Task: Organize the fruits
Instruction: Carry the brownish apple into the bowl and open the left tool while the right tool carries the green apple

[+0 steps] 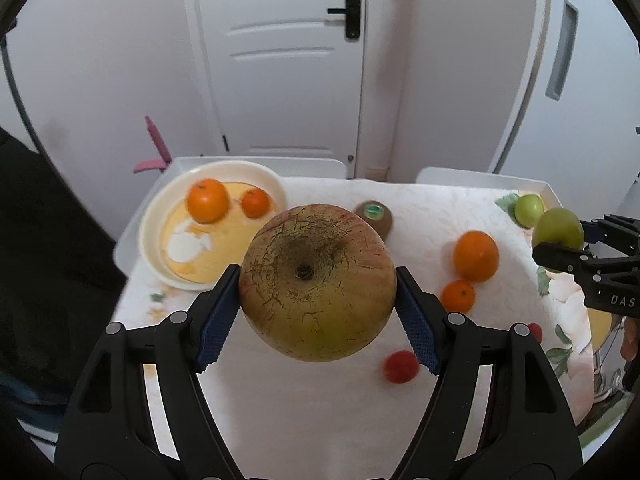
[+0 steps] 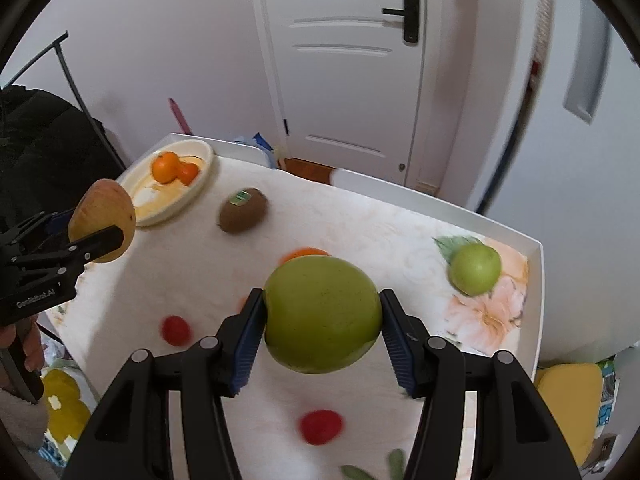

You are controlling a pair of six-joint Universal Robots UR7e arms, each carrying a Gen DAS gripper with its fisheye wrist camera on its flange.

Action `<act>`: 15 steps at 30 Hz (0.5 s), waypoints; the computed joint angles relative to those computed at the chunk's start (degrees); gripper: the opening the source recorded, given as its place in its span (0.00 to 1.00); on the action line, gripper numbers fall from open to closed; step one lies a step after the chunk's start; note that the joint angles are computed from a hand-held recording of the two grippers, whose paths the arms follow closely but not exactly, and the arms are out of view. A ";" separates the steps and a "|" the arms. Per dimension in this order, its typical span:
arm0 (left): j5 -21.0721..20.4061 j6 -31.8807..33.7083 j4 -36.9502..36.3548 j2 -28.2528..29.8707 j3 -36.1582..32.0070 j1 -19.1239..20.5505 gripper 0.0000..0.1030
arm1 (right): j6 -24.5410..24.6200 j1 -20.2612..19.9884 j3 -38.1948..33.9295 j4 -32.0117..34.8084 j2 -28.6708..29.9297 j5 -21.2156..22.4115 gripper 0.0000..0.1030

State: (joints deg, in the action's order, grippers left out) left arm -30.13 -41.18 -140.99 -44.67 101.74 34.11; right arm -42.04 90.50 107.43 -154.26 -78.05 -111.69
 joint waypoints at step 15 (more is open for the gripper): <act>-0.67 12.25 -0.53 -10.80 5.24 5.54 0.77 | 10.95 10.83 -3.65 -0.83 10.29 -3.67 0.51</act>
